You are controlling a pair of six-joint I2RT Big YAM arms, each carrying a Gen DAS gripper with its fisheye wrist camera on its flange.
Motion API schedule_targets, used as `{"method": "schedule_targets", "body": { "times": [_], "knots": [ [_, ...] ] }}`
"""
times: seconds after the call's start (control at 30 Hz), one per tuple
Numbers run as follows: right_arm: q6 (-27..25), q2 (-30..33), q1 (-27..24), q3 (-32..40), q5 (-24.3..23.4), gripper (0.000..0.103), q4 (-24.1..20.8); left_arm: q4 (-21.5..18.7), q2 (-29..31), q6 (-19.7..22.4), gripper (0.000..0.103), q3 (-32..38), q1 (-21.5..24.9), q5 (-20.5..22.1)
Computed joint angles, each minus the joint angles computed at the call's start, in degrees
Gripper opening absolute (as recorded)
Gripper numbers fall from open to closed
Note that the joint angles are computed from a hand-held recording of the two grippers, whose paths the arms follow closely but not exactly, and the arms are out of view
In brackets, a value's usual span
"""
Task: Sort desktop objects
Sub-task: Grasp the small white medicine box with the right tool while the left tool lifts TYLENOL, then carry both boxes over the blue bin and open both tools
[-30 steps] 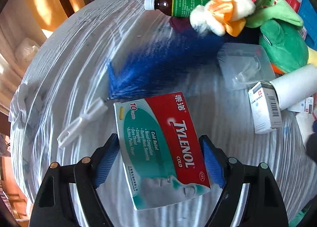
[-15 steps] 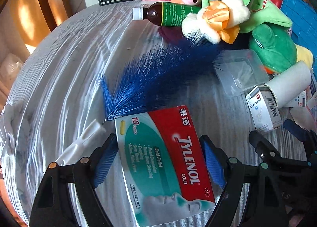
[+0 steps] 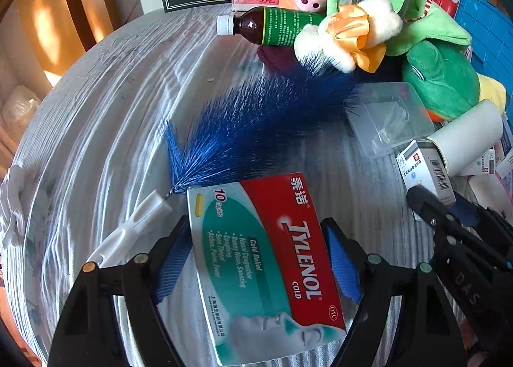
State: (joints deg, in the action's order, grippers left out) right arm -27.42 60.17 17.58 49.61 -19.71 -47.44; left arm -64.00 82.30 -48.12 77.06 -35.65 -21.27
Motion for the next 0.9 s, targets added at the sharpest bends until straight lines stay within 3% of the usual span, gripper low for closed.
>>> {"method": "schedule_targets", "body": {
  "times": [0.03,0.17,0.37,0.47,0.7,0.9],
  "knots": [
    [0.0,-0.4,0.2,-0.4,0.4,0.03,1.2,-0.1,-0.2,-0.6,0.077,0.0,-0.1,0.1],
    [-2.3,-2.7,-1.1,-0.5,-2.0,0.03,-1.3,-2.0,-1.6,-1.5,0.077,1.0,-2.3,-3.3],
    [-7.1,-9.0,-6.3,1.5,-10.3,0.03,-7.5,-5.1,-2.6,-1.7,0.076,6.0,-4.9,-9.0],
    [-7.7,-11.3,-9.3,4.3,-15.1,0.03,-8.0,-6.1,-2.4,-0.7,0.076,10.2,-6.7,-13.0],
    [-4.1,-12.5,-16.6,13.3,-24.2,0.03,-7.0,-5.1,1.5,6.4,0.076,24.6,-11.0,-21.2],
    [-0.8,-9.6,-26.9,22.4,-32.3,0.03,-4.2,-2.0,8.7,14.1,0.076,39.3,-15.3,-25.2]
  ]
}}
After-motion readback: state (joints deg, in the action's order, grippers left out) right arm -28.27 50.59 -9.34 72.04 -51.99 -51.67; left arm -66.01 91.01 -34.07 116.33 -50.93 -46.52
